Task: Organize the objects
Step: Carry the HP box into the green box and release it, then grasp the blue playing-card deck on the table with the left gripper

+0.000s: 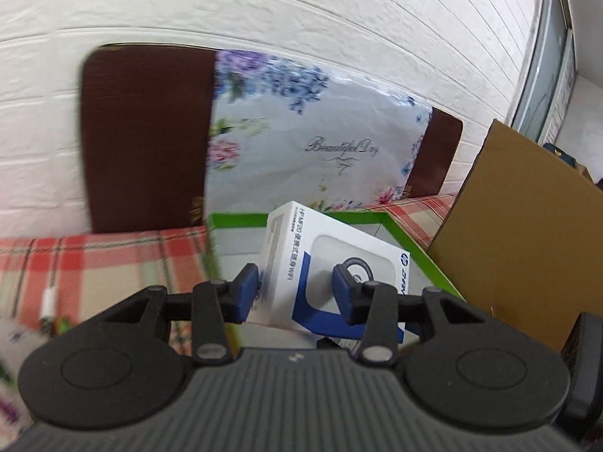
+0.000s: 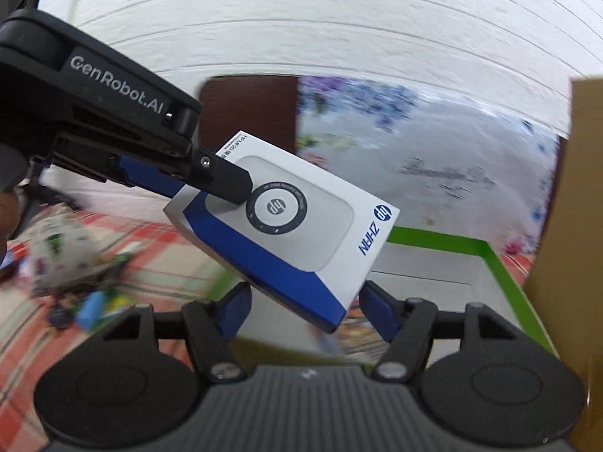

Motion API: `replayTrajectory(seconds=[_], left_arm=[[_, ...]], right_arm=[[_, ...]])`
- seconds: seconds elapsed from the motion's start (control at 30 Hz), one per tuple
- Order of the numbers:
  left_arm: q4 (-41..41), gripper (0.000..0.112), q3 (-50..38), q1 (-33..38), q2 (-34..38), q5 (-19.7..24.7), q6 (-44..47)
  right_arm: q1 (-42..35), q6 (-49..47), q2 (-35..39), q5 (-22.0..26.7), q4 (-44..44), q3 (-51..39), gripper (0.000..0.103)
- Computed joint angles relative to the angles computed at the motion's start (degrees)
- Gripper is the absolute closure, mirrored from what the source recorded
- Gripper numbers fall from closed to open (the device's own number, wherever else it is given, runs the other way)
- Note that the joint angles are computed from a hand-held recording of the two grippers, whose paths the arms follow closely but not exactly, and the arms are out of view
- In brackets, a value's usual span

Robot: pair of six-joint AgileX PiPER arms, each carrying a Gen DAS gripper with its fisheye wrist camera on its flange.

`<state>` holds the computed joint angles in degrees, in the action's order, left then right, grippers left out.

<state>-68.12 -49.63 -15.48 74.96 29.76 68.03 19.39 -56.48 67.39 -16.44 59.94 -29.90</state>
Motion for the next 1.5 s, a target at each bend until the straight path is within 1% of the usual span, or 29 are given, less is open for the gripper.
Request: replayTrajectory(seconds=[0.03, 0.07, 0.1, 0.13, 0.17, 0.2, 0.23, 0.27, 0.3, 0.33, 0.37, 0.43, 0.53, 0.63, 0.67, 0.7, 0.77, 0.8, 0.9, 0.97, 1.07, 1.13, 1.2, 1.27, 1.33, 1.4, 1.43, 1.47, 1.5], left_arm=[[0.09, 0.066, -1.25, -3.04, 2.1, -3.17, -0.26], [2.48, 0.063, -2.69, -5.64, 4.13, -6.05, -2.77], [7.15, 0.061, -4.05, -8.09, 6.14, -9.17, -7.59], [12.8, 0.062, -5.13, -10.03, 8.04, -12.0, -13.32], [16.57, 0.062, -5.38, -10.75, 9.03, -13.16, -17.62], [18.05, 0.062, -5.05, -10.35, 8.96, -12.7, -19.63], [17.23, 0.062, -4.1, -9.57, 8.13, -11.82, -19.35], [15.23, 0.062, -2.75, -8.92, 7.12, -11.71, -17.04], [15.52, 0.062, -1.06, -8.82, 5.71, -12.7, -16.65], [18.0, 0.062, -0.05, -9.37, 4.74, -14.03, -18.56], [20.67, 0.061, 0.99, -9.35, 3.42, -14.44, -20.66], [31.23, 0.061, 2.3, -9.81, 0.91, -14.54, -30.33], [48.41, 0.061, 5.0, -10.91, -3.23, -14.94, -45.49], [65.18, 0.061, 7.38, -11.55, -7.7, -12.18, -62.12], [68.19, 0.06, 8.26, -11.43, -9.2, -11.15, -65.4], [69.06, 0.059, 9.26, -10.83, -10.86, -10.18, -66.39], [68.19, 0.053, 11.18, -8.67, -13.66, -8.72, -64.82], [65.67, 0.052, 12.27, -6.68, -15.05, -8.23, -61.35], [51.94, 0.052, 15.49, 2.53, -19.02, -5.9, -44.17], [42.77, 0.052, 17.38, 11.1, -20.81, -3.04, -32.71], [30.33, 0.052, 19.17, 26.94, -21.05, 3.12, -15.52], [23.21, 0.052, 19.55, 38.4, -18.95, 7.4, -4.06], [16.89, 0.052, 19.11, 49.33, -15.33, 11.54, 6.62], [13.29, 0.052, 17.11, 56.75, -11.15, 13.72, 12.02], [9.66, 0.052, 14.5, 61.04, -7.05, 13.23, 15.41], [7.12, 0.052, 11.1, 61.61, -3.09, 10.85, 16.96], [6.53, 0.051, 8.8, 61.88, -0.83, 10.6, 17.02], [6.31, 0.047, 6.04, 62.41, 1.91, 11.46, 16.56], [7.05, 0.045, 2.65, 62.97, 5.09, 13.3, 14.57]], right_arm=[[-2.28, 4.42, 1.85, -0.22, -4.46, -0.63, 0.037], [-3.58, 6.86, 4.24, -2.01, -6.64, -1.33, 0.035], [-3.75, 7.22, 7.93, -5.4, -6.52, -2.59, 0.024], [-4.06, 5.8, 10.97, -7.99, -4.27, -3.76, 0.022], [-4.98, 6.68, 12.42, -8.29, -4.2, -4.21, 0.023], [-6.88, 9.84, 12.18, -6.3, -6.43, -4.07, 0.024], [-8.18, 15.3, 11.42, -5.12, -10.64, -3.16, 0.024], [-8.41, 18.47, 10.43, -5.23, -12.92, -1.9, 0.024], [-7.65, 19.34, 9.71, -6.15, -13.34, -0.71, 0.024], [-6.52, 17.92, 8.53, -6.88, -11.59, 0.41, 0.024], [-5.8, 17.52, 7.6, -7.28, -10.77, 1.39, 0.024], [-4.11, 16.93, 4.7, -7.4, -8.51, 3.47, 0.023], [-0.16, 12.63, -0.13, -8.15, -1.98, 6.08, 0.023], [6.54, 0.56, -5.01, -10.51, 11.08, 7.15, 0.022], [9.18, -2.71, -6.55, -11.89, 14.98, 7.59, 0.022], [11.81, -5.38, -7.86, -13.3, 18.37, 7.95, 0.022], [15.58, -9.48, -9.36, -14.25, 23.75, 7.88, 0.022], [16.85, -11.3, -9.72, -13.89, 26.08, 7.65, 0.022], [20.34, -14.78, -9.51, -13.22, 31.63, 6.49, 0.022], [22.76, -15.7, -8.6, -12.36, 33.86, 5.66, 0.022], [27.9, -15.14, -5.32, -12.85, 34.27, 4.17, 0.022], [30.69, -15.07, -2.18, -11.98, 34.14, 2.6, 0.024], [32.7, -15.91, 1.33, -10.35, 34.18, 0.34, 0.026], [34.59, -17.14, 4.8, -8.94, 34.04, -2.31, 0.027], [35.69, -18.49, 8.06, -6.29, 33.84, -5.26, 0.029], [37.05, -20.4, 11.38, -4.23, 34.22, -8.57, 0.029], [37.92, -21.61, 13.2, -3.74, 34.52, -10.41, 0.029], [38.68, -22.51, 14.91, -2.97, 34.45, -12.07, 0.029], [38.79, -24.17, 16.7, -1.38, 34.95, -14.05, 0.029]])
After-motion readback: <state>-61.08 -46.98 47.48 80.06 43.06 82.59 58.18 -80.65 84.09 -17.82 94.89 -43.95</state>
